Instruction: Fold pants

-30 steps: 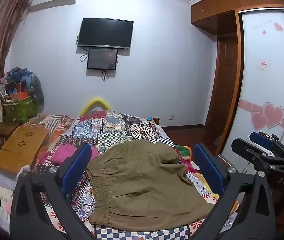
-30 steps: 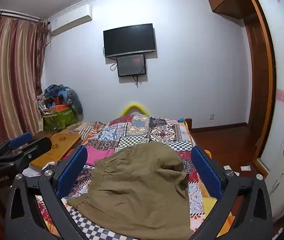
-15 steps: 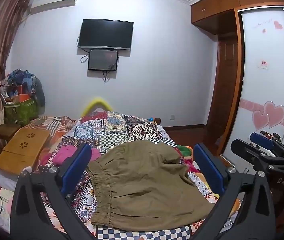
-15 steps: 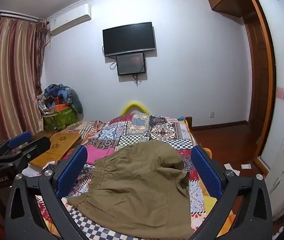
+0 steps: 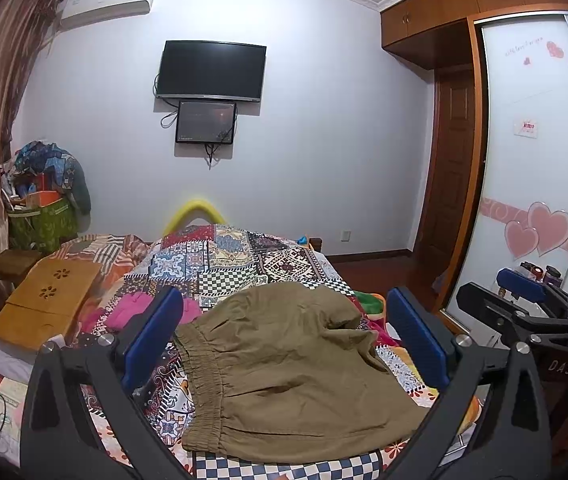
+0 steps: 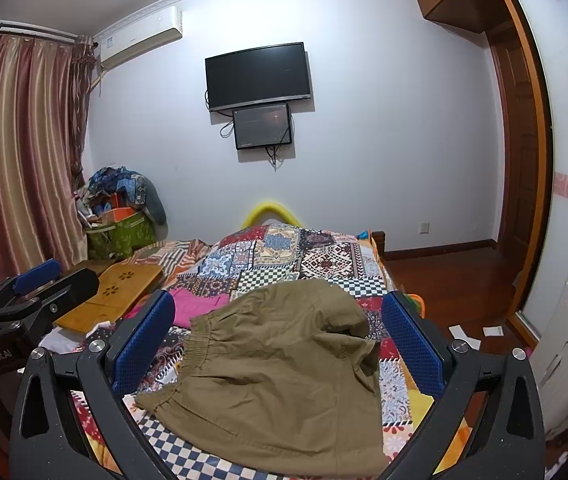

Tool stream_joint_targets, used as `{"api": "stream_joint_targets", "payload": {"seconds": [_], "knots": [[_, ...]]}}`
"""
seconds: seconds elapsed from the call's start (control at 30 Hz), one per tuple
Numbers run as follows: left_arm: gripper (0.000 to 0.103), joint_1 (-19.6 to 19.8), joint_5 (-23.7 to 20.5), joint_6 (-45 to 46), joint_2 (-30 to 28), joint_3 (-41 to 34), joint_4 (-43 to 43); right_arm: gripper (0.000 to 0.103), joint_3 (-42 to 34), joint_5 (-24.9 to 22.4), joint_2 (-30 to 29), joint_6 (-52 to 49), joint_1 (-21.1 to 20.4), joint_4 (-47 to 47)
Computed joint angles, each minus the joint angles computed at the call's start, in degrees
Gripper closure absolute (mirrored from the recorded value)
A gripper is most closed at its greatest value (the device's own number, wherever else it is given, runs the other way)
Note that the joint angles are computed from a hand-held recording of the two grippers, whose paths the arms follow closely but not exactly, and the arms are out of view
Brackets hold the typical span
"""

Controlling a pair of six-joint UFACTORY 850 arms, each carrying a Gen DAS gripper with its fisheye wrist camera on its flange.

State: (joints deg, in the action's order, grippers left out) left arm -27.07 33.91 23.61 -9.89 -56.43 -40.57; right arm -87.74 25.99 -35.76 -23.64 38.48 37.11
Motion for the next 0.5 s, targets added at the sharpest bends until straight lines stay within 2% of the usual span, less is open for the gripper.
{"api": "stream_joint_targets", "payload": {"seconds": [0.5], "knots": [[0.000,-0.5,0.5,0.8,0.3,0.1,-0.7,0.000,0.1,-0.1,0.1,0.0,0.1,-0.2]]}}
